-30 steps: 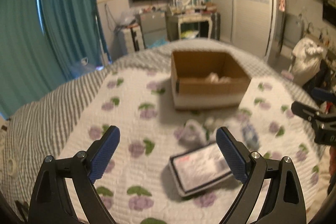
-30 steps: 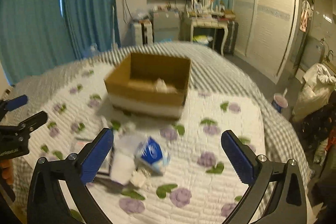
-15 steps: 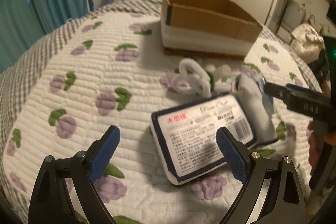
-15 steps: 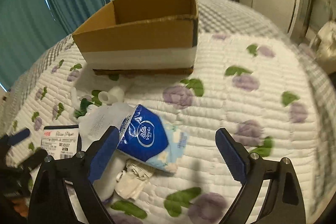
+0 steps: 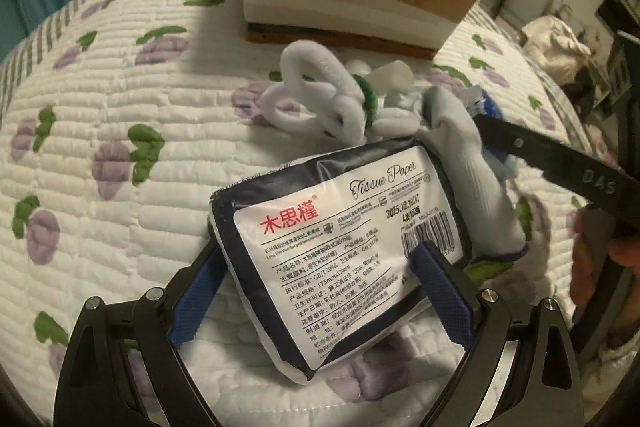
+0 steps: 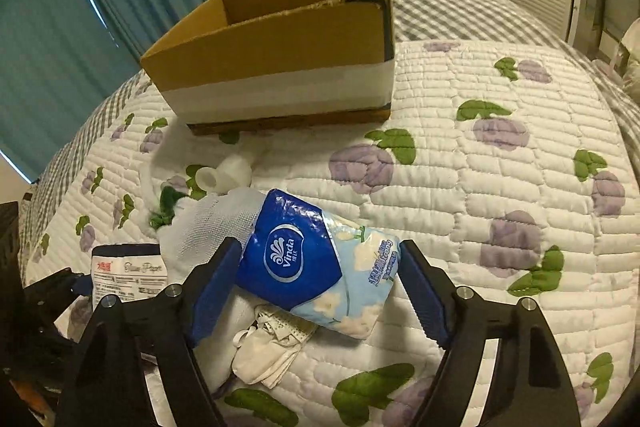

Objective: Organize soft objects
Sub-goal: 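Grasp the white tissue pack with the left tool while the right tool grasps the blue tissue pack, then carry both tissue packs into the cardboard box and open both tools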

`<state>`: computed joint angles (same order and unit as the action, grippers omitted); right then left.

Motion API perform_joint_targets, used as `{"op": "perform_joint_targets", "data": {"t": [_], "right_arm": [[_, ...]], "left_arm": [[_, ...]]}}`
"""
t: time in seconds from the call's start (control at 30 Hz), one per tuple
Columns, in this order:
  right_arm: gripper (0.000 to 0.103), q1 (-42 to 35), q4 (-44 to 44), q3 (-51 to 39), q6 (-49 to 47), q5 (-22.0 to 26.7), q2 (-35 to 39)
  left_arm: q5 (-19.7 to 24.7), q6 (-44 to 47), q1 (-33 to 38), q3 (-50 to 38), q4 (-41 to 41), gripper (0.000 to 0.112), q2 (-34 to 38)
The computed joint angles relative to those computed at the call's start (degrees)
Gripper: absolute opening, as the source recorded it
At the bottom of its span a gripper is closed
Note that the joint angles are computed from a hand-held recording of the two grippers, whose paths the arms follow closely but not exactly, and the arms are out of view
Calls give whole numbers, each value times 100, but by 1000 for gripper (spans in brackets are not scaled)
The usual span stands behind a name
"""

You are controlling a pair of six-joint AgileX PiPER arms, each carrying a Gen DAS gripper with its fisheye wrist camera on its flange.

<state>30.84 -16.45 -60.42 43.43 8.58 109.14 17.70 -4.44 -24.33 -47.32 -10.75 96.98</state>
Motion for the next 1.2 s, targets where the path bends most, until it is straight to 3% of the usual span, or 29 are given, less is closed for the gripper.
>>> {"op": "perform_joint_targets", "data": {"t": [0.13, 0.27, 0.37, 0.5, 0.73, 0.87, 1.03, 1.2], "right_arm": [[75, 56, -939, 196, 937, -31, -242], [74, 195, -1764, 324, 1733, 96, -527], [74, 304, -2149, 450, 2131, 163, -815], [74, 469, -2719, 663, 2706, 324, -1271], [74, 766, -2972, 879, 2915, 853, -2226], [74, 870, -2978, 724, 2716, 1255, -2717], [74, 704, -2601, 109, 1864, 1576, -2851], [74, 370, -1954, -826, 759, 1584, -2457]], "left_arm": [[2, 200, -26, 76, -214, 81, -148], [109, -1092, -334, 208, 1125, 54, -568], [215, -1849, -580, 292, 1815, 44, -916], [708, -3579, -1244, 281, 3459, 41, -1401], [1605, -4940, -2005, -48, 4798, 41, -2164], [1955, -5096, -2110, -444, 5176, 41, -2273], [1855, -4669, -1751, -1077, 5045, 41, -2015], [1659, -4169, -1304, -1985, 4889, 41, -1299]]}}
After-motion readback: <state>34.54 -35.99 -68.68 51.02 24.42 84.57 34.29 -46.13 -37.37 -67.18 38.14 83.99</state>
